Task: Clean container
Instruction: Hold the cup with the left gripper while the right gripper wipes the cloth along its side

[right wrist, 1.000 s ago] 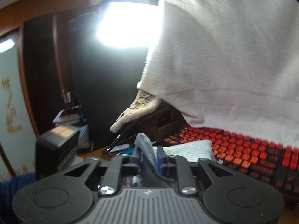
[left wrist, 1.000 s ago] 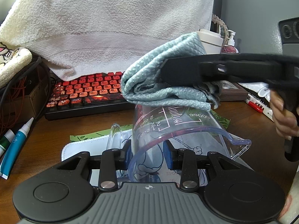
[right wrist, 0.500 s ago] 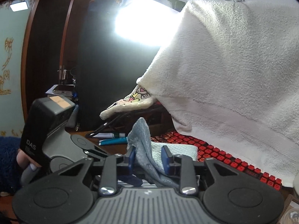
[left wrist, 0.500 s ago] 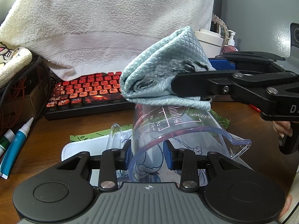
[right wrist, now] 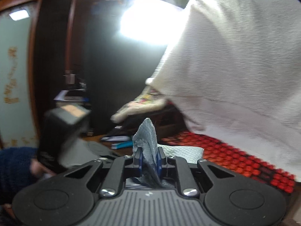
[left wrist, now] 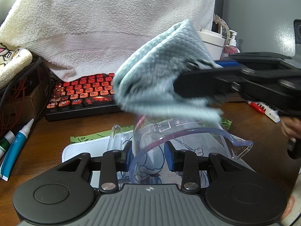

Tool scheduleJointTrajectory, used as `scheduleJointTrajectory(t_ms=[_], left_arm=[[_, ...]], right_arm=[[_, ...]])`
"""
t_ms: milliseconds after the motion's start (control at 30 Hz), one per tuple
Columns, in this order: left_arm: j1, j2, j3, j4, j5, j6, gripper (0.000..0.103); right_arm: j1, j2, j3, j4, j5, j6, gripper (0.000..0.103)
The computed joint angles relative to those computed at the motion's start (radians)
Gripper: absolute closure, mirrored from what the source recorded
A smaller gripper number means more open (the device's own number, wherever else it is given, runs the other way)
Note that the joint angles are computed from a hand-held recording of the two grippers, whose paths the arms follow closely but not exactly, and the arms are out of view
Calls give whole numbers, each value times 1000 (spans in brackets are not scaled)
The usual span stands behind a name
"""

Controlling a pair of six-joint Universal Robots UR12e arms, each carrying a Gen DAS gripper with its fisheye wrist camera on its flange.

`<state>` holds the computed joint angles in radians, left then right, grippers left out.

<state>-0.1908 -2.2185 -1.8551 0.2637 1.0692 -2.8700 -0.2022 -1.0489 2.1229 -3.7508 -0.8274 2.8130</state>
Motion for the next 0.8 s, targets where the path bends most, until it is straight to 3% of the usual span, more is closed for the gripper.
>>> scheduleJointTrajectory(t_ms=[100,233,433,567,800], left_arm=[[0,0,0,0,0,0,69],[1,-1,1,-1,-1,-1,69],[1,-2,3,-2,-2,-2,69],[0,-2,4,-1,1,-1,69],[-1,-3,4,1,4,1,68]], right_arm=[[-3,11,-10,-30,-59,72,90],[-9,13,-12,-27,-44,107,89],[-28,3,-8,68,154,48,89],[-22,0,-11,87,159,26,90],[-16,18,-24,-9,-11,152,91]])
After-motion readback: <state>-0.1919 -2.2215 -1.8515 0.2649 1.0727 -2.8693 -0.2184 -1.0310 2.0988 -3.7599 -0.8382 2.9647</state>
